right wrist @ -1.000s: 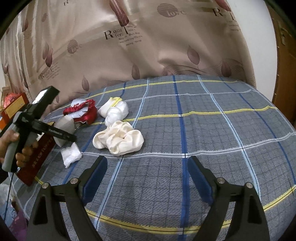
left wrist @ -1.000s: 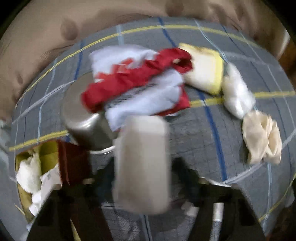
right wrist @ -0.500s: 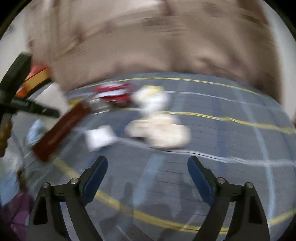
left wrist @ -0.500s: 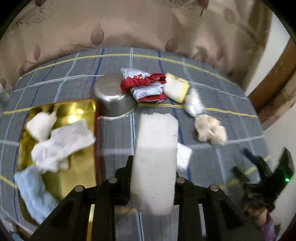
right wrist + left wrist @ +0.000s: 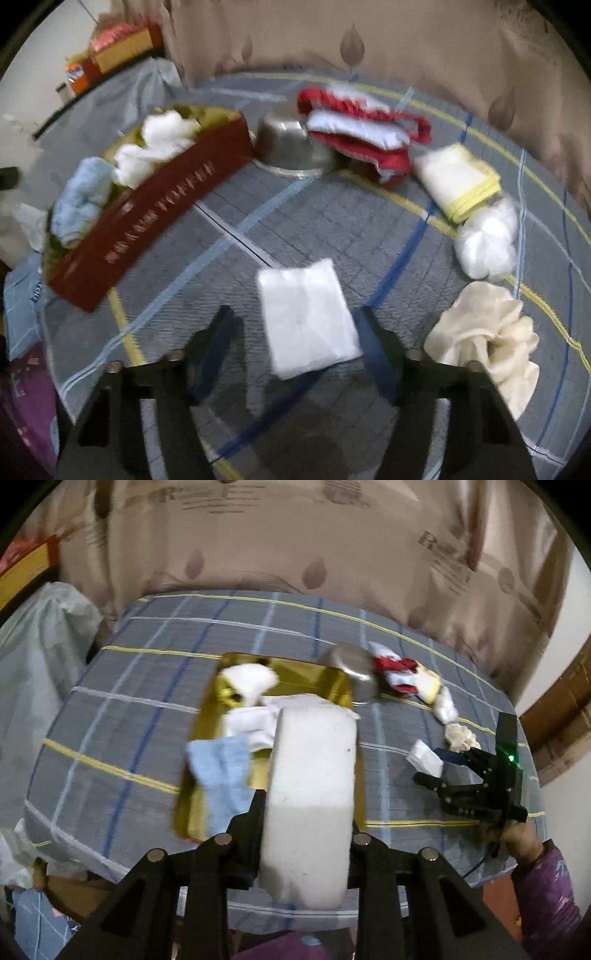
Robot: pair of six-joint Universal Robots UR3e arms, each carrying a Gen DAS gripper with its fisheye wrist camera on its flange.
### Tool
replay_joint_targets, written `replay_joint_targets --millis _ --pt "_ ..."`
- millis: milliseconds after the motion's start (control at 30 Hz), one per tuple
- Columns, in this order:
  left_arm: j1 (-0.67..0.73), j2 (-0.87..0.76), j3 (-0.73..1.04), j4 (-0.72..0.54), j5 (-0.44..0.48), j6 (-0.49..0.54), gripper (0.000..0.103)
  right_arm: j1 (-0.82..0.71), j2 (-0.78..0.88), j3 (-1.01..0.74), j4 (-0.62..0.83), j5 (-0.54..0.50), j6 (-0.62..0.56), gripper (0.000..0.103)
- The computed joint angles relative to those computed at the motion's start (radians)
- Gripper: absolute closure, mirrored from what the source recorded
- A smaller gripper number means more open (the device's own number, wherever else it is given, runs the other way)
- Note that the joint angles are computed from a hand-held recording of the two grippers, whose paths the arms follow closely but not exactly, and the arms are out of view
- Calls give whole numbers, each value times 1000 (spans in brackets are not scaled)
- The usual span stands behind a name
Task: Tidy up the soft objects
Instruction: 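Carry the sponge into the tin with the left gripper while the right gripper moves a small white cloth there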
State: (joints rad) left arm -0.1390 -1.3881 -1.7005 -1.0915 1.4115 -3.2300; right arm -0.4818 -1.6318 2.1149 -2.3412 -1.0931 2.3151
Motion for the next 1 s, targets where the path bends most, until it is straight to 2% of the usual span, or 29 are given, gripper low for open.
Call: replay_joint_targets --millis 67,133,233,300,367,433,500,567,600,833,1000 --pt "31 11 -9 -14 -13 31 75 5 1 -23 21 -12 11 57" --pt "44 -3 -5 -16 -43 50 75 11 5 -50 50 -28 20 79" --pt "11 -62 11 26 -34 68 73 28 -1 -45 25 -50 42 84" --pt "-18 -109 26 55 -21 67 73 22 -20 -25 26 -33 51 86" --pt "-39 -160 39 89 -32 95 69 8 -43 -8 33 -11 62 86" --pt "-73 -210 69 110 12 89 60 -11 -73 6 54 15 66 86" --pt "-89 -237 68 156 18 104 54 -28 -103 7 93 38 68 86" --pt "-113 -266 71 187 80 94 53 -29 -131 11 104 51 76 86" --pt "-110 -267 66 192 79 95 53 -33 -149 7 130 72 77 86" --pt "-8 -173 -25 189 -14 91 53 9 -190 -42 175 156 144 86" --pt "28 -57 -131 191 -25 66 53 77 -193 -93 144 213 243 86"
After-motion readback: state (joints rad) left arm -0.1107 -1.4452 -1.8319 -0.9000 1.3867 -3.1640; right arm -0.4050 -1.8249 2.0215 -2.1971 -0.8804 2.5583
